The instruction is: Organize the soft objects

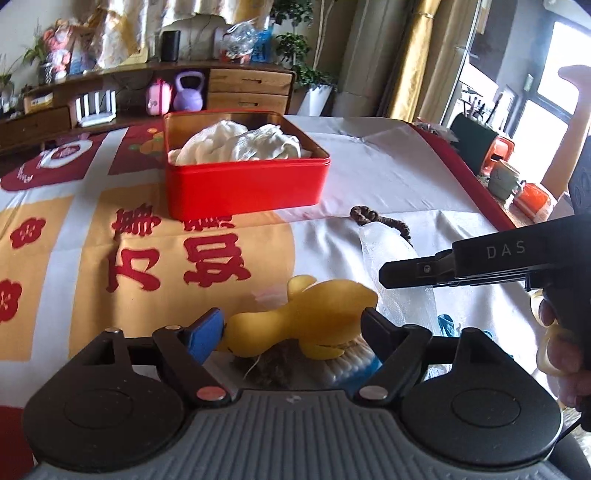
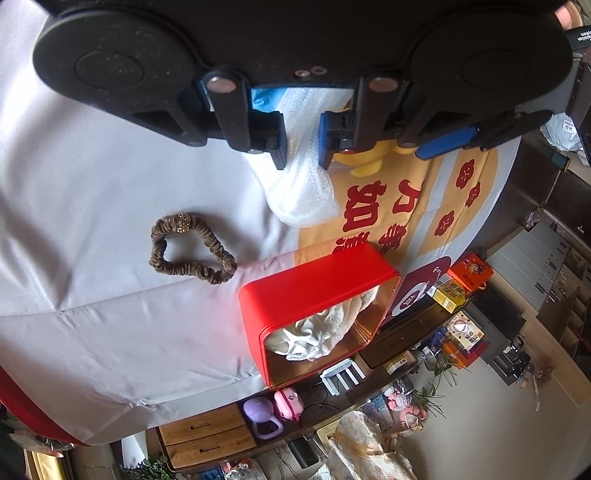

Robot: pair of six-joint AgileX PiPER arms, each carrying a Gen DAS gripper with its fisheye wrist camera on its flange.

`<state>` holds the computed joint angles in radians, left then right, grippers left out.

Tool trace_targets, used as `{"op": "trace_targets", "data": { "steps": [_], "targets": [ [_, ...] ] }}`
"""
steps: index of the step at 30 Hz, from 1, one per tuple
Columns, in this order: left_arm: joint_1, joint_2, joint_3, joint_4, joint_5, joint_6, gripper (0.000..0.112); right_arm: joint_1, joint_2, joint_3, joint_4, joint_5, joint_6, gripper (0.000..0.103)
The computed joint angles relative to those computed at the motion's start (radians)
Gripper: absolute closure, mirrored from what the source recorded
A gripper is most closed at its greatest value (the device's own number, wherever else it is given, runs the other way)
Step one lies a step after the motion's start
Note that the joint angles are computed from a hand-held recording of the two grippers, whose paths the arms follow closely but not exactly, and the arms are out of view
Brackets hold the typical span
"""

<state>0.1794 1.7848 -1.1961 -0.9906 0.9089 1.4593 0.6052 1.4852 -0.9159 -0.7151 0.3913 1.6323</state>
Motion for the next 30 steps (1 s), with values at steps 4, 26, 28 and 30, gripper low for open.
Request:
{"op": "trace_targets", "data": {
  "steps": [4, 26, 28, 30],
  "targets": [
    [-0.025, 0.0, 0.002, -0.02, -0.008, 0.068, 0.028, -0.009, -0.002, 0.013, 0.025, -0.012, -0.019, 0.088],
    [-0.033, -0.029, 0.046, -0.072, -0.033, 0.165, 0.084, 0.002, 0.003, 0.019, 0.051, -0.025, -0.053, 0.091],
    [-0.042, -0.05, 0.06, -0.071, -0.054, 0.172, 0.101, 0.01, 0.004, 0.013, 0.056, -0.003, -0.057, 0.092],
    [-0.05, -0.058, 0.063, -0.059, -0.075, 0.15, 0.102, 0.014, -0.007, 0.02, 0.054, 0.001, -0.047, 0.092]
  ]
}}
